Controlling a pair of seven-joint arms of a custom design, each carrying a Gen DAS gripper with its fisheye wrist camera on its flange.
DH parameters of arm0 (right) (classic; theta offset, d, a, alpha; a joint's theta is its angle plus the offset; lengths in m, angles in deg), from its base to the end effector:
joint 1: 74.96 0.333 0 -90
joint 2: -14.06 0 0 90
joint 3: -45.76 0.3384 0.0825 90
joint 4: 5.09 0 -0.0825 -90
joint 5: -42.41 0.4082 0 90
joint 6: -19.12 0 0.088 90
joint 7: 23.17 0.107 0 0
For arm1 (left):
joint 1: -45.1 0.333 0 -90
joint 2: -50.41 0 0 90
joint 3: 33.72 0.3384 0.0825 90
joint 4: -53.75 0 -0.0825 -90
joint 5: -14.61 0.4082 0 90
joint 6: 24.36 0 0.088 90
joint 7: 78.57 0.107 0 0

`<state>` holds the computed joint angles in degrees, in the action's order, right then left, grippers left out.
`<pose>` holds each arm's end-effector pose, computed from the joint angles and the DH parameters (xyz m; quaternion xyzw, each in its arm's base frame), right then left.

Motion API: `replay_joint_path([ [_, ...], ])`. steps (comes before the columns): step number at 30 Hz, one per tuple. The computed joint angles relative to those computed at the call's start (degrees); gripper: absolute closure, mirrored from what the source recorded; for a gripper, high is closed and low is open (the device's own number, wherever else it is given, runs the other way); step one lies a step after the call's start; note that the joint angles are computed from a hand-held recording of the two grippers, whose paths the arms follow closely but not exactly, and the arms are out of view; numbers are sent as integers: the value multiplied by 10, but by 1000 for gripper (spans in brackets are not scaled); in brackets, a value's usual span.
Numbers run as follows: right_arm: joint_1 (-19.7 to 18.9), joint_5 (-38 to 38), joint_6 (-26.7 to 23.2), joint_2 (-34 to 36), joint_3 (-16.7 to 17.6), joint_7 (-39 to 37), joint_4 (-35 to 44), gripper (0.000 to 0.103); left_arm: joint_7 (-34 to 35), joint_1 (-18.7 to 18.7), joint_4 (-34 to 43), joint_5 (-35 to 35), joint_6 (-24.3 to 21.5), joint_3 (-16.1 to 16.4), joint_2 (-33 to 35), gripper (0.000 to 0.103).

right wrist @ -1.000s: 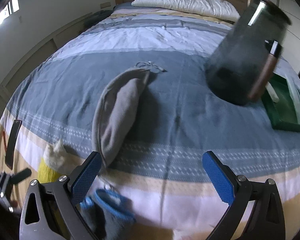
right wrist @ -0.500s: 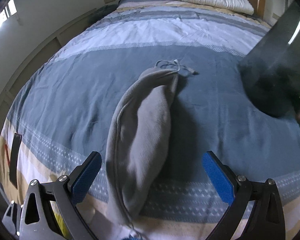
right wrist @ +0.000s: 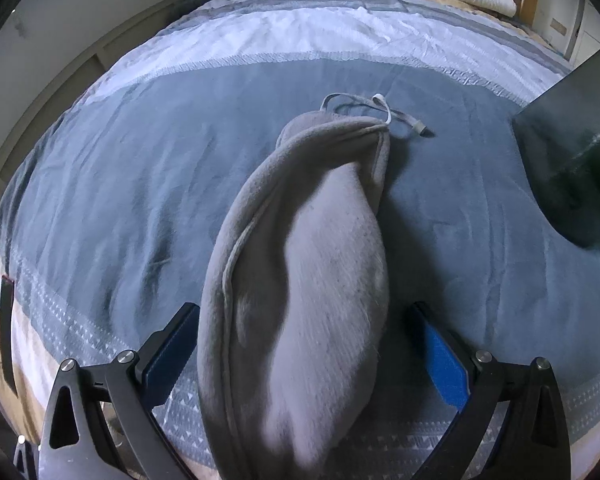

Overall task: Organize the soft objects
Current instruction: 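Grasp the yellow mitt with the left gripper while the right grasps the grey pouch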

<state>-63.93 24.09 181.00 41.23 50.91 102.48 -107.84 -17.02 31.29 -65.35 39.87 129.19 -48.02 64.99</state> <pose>0.6928 0.2092 0.3534 -0.6483 0.7065 -0.1572 0.2365 0.5560 -0.3053 0.3502 -0.5669 0.7982 -0.1404 0.1478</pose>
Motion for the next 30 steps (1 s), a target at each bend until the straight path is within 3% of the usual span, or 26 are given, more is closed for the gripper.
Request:
replay_joint_path([
  [8, 21, -28, -16, 16, -22, 23, 24, 12, -5, -2, 4, 8, -2, 2, 4, 11],
  [13, 27, -45, -16, 16, -28, 38, 24, 29, -14, -6, 6, 19, -4, 5, 6, 13],
  [18, 27, -55, -12, 7, -27, 40, 14, 48, -6, -3, 0, 9, 4, -3, 2, 24],
  [22, 25, -58, -8, 3, -25, 35, 10, 69, 9, 0, -7, -8, 13, -10, -2, 42],
  [30, 25, -62, -12, 4, -26, 34, 14, 79, 15, -3, -7, -18, 15, -10, -3, 50],
])
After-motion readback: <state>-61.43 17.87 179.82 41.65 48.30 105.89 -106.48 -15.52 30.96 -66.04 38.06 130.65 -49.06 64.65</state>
